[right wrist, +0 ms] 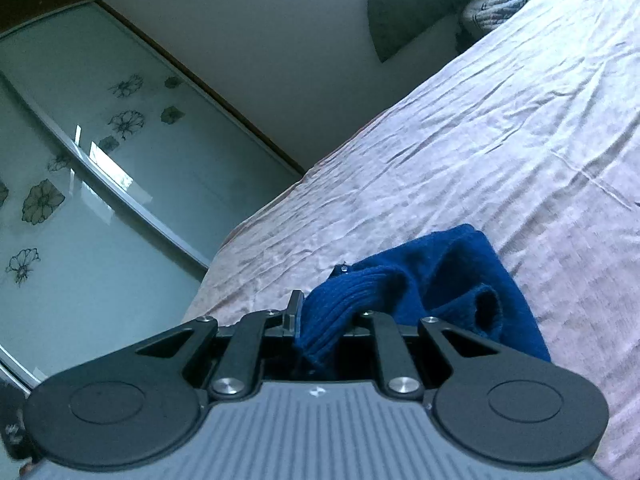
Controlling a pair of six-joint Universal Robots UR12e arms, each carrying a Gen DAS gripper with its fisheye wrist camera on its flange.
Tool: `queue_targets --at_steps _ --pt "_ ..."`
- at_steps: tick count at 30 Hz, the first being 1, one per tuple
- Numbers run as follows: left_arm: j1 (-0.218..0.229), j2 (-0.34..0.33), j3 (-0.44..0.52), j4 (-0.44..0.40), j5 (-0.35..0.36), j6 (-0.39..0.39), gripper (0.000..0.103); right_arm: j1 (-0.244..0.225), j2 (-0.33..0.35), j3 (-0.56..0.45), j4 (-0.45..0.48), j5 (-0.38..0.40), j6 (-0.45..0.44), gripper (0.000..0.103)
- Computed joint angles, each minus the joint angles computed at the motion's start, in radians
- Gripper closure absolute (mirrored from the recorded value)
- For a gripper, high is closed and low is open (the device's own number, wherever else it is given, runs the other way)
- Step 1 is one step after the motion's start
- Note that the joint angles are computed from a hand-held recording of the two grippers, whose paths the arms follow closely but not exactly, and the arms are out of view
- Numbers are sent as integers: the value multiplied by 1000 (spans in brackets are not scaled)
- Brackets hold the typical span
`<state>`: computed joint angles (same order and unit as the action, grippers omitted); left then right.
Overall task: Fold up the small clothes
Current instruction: 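Carry the hem over the collar with both grippers and lower it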
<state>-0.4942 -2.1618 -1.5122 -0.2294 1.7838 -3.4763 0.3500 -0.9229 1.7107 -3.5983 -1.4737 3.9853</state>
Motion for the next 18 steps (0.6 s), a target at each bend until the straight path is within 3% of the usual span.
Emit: queue_targets --at_steps 3,9,10,15,18 --pt "0 7 -14 1 -70 9 36 2 0 -2 6 -3 -1 88" --pt "-7 1 -30 63 -63 -30 35 4 -5 -4 20 -6 -41 88" --pt "-5 -3 -23 47 -65 -37 41 4 -5 -5 24 -5 -42 88" --pt "5 -18 9 -35 -106 -74 98 7 -4 -10 27 -15 -53 88" --pt "5 -14 -1 -10 -100 -74 101 13 -7 -9 27 -43 -75 88"
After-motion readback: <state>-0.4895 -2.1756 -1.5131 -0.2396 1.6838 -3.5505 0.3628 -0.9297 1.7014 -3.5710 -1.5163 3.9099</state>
